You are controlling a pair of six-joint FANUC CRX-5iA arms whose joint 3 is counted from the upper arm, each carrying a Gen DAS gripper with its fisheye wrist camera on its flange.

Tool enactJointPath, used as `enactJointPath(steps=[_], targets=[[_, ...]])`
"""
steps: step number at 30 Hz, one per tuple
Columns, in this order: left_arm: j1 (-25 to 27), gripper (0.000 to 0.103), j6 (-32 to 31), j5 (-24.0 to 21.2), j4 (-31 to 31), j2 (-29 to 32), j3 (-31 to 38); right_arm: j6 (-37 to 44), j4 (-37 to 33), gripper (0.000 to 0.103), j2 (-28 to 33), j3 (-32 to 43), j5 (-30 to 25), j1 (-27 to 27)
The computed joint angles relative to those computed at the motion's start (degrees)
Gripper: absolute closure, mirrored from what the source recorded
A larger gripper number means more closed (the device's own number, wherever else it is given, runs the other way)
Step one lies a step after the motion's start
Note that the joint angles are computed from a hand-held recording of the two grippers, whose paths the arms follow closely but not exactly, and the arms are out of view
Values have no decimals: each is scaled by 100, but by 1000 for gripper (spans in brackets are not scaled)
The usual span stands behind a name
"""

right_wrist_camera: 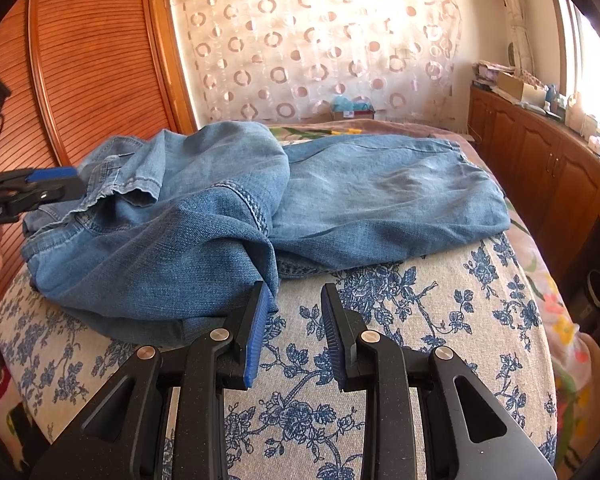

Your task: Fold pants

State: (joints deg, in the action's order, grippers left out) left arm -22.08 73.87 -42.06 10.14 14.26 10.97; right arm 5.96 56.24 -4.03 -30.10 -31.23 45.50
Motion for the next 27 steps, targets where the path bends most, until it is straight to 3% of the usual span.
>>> enactJointPath(steps=[4, 13, 18, 20, 22, 27], targets=[[-258, 37, 608, -452, -1100, 388, 737, -8, 6, 77, -13, -12, 0, 0], [-248, 37, 672, -999, -1108, 1070, 1493, -81, 76, 77, -41, -30, -26, 9], [-247, 58, 782, -1025, -1252, 1177, 1623, -119, 121, 77, -58, -60, -28, 7], [-279, 77, 932, -1039, -1453, 1153, 1640, -104, 118, 77, -43, -42, -52, 16], [-226, 85, 984, -891, -1407, 1041, 1492, -80, 115, 77, -26, -24, -84, 33], [94, 91, 784, -420, -866, 580, 936, -75, 164, 77, -8, -23, -144, 59]])
